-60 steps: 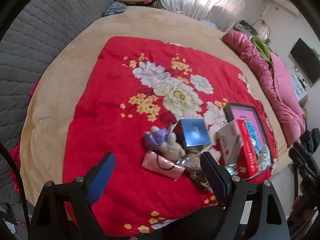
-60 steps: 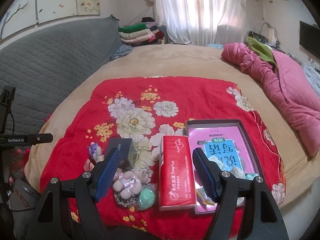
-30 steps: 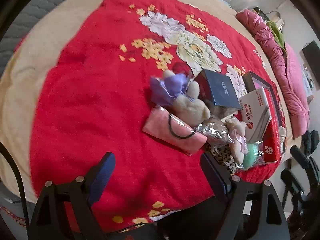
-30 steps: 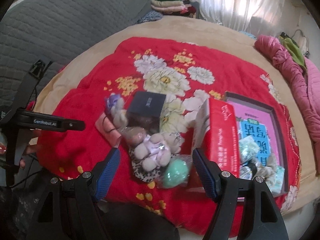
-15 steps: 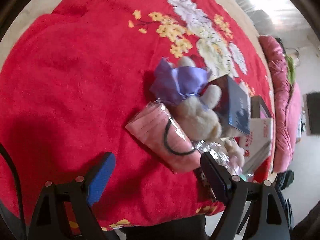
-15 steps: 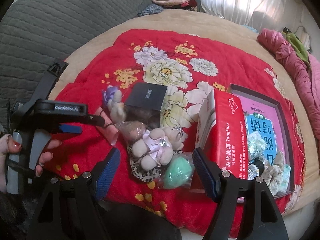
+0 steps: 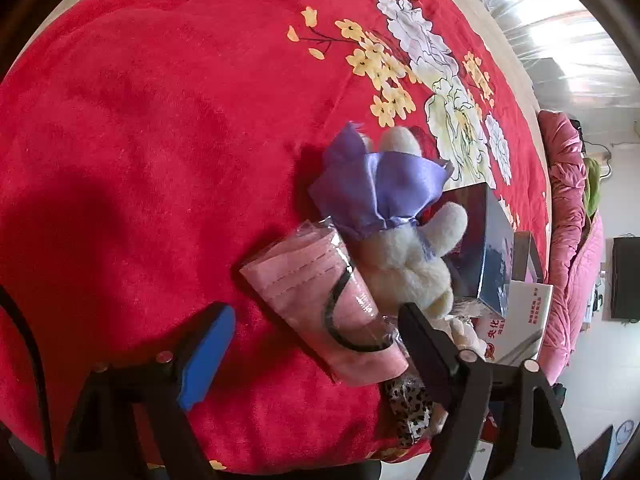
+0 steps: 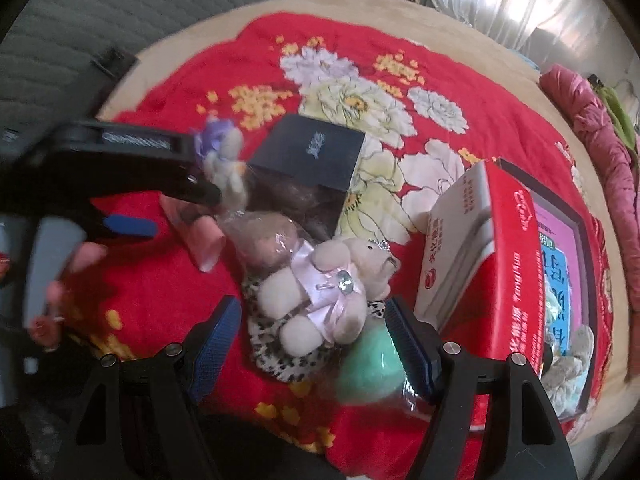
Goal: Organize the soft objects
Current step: 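Lower the left gripper onto the pink mask packet while the right lowers onto the cream plush bunny, then close the left gripper on the mask packet while the right closes on the plush bunny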
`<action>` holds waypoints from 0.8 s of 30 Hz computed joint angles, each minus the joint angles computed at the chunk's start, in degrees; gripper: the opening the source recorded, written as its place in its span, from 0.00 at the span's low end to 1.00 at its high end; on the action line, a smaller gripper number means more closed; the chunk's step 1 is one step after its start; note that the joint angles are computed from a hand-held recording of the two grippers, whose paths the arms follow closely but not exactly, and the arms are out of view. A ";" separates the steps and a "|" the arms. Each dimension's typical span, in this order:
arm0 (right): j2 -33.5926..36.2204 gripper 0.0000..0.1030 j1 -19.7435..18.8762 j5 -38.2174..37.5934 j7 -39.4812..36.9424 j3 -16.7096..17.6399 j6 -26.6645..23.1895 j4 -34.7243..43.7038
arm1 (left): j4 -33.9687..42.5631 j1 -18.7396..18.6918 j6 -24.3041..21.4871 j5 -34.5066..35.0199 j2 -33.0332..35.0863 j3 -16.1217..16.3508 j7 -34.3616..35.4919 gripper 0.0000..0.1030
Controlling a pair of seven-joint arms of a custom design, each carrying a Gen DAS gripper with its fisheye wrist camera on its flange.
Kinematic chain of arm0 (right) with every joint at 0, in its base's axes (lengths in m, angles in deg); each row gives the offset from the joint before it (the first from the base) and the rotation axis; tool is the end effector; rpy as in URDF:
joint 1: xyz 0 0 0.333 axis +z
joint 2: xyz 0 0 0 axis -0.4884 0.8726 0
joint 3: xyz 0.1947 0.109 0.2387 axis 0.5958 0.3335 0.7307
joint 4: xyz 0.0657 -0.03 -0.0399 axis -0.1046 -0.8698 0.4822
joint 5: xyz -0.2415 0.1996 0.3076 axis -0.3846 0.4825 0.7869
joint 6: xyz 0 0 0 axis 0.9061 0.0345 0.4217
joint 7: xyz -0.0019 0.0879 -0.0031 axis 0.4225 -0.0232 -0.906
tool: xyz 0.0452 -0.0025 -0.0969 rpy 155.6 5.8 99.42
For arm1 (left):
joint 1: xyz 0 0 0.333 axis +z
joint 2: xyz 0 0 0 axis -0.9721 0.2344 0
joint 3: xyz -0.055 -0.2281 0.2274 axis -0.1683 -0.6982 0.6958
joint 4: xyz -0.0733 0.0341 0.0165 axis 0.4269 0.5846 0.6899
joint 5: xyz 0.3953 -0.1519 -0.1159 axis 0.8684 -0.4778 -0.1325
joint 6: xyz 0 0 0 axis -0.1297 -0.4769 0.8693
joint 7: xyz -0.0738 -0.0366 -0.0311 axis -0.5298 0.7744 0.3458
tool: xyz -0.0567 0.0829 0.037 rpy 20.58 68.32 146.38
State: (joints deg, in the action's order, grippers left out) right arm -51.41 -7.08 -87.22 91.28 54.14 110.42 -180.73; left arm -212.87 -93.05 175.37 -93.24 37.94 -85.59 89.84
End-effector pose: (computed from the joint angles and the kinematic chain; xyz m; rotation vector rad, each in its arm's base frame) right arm 0.5014 0.3093 0.5164 -2.5188 1.1666 -0.3935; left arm 0.5084 -0.2718 0.4618 2.6433 -1.1025 0.6647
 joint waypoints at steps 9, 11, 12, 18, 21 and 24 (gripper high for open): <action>3.35 0.73 -0.06 -1.63 3.32 -0.56 0.42 2.19 | -2.47 -0.99 2.48 -4.06 -1.58 0.82 1.73 0.58; 3.23 0.63 -0.02 1.21 1.90 -1.08 0.76 2.25 | -2.37 -1.12 2.72 -4.66 -1.33 0.83 1.97 0.56; 3.30 0.60 -0.02 2.15 1.41 -1.20 0.57 2.41 | -2.03 -0.98 2.37 -4.20 -1.01 0.72 1.57 0.56; 4.08 0.47 -0.20 3.97 2.23 -1.25 -0.08 3.40 | -0.22 -0.27 -0.12 -1.44 0.30 0.14 -0.36 0.53; 3.87 0.33 -0.29 7.58 1.10 -1.81 -0.09 3.51 | 1.30 0.06 -2.73 -0.48 1.28 0.09 0.46 0.50; 2.66 0.25 -0.45 9.56 -0.49 -2.03 0.43 2.90 | 1.90 0.35 -3.84 -0.17 1.51 0.00 1.33 0.47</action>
State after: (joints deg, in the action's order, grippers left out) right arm -48.75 -7.54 -77.66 90.79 52.11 110.85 -177.83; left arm -210.97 -92.71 171.53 -93.42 39.45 -85.59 91.17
